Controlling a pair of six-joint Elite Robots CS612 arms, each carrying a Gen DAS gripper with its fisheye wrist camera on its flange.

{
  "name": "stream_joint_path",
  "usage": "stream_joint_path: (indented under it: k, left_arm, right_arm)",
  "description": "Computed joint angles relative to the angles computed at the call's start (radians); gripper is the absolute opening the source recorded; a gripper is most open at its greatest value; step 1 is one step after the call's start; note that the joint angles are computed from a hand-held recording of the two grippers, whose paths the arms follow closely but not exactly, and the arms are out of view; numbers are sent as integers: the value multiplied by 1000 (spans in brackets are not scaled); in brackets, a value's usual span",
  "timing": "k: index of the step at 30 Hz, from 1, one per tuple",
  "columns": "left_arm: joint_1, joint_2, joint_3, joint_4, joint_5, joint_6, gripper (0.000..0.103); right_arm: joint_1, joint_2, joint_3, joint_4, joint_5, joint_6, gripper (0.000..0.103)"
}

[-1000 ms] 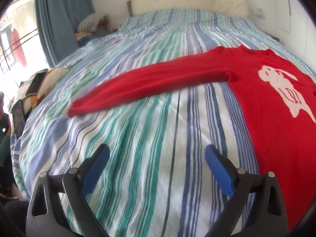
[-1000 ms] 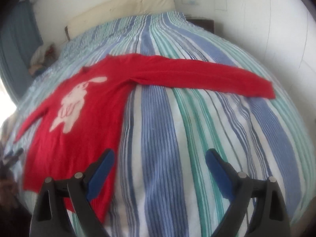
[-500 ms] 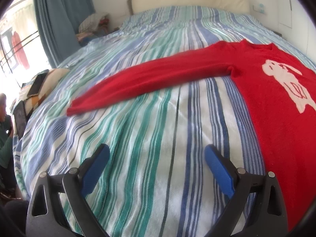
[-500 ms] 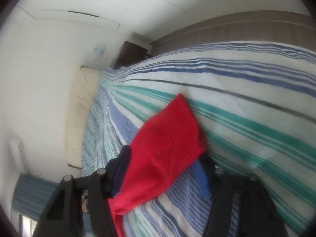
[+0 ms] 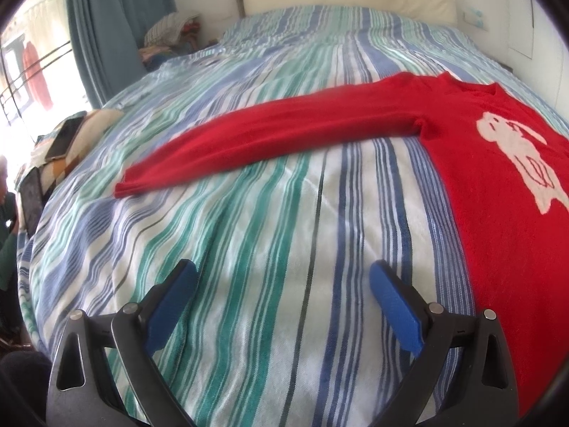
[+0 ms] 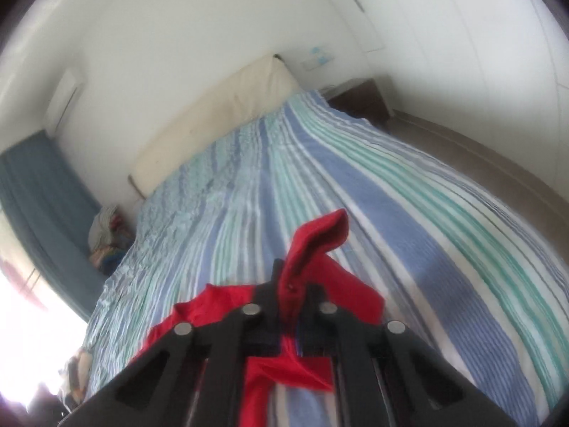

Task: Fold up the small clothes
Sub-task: 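Grasp a sleeve cuff with the right gripper and fold it across the body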

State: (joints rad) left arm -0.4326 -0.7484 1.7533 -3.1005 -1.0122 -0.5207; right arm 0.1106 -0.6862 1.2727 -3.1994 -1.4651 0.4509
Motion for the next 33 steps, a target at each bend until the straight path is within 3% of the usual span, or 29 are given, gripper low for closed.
stream_joint_path:
  k: [2,6,8,10,12,13,15,16,21,23,26,27,30,33]
  left_arm:
    - [1,-2,4,-4,-5,-3,98]
    - [5,-4,9,-9,-11,-18,98]
    - [5,-4,10,-10,-13,-23,98]
    - [3,-2,8,-7,-8,-18,98]
    - [2,0,6,-2,-3,-12,98]
    - [2,0,6,-1,-2,-11,98]
    - [3,-1,6,1,-4,-14,98]
    - [4,-1,5,4,-7,-17,99]
    - [7,0,-6,40,-15,-40,100]
    - [5,2,-9,49,-5,-40,101]
    - [0,6,-8,53,9,-34,102]
    - [-1,7,-7,51,12,-32,102]
    - [-1,10,-8,52,16,-29,102]
    - [-2,14,-13,60,16,-29,102]
  right_arm:
    - [44,37,-109,73,51,-88,4]
    - [129,147,-326,243,84,-211,4]
    - [162,204,-420,325,87,-256,4]
    - [181,247,-464,367,138,-263,9]
    - [174,288,-511,471,295,-255,44]
    - [171,306,-528,490,370,-225,72]
    - [153,298,-467,429,485,-165,74]
    - [147,296,-453,411,505,-150,74]
    - [101,235,-333,410,449,-120,75]
    - [75,214,-282,462,406,-93,78]
    - [52,180,-206,569,218,-75,74]
    - [44,167,-167,537,175,-59,73]
    - [24,120,-47,364,137,-15,71]
    - [29,72,35,297,91,-92,72]
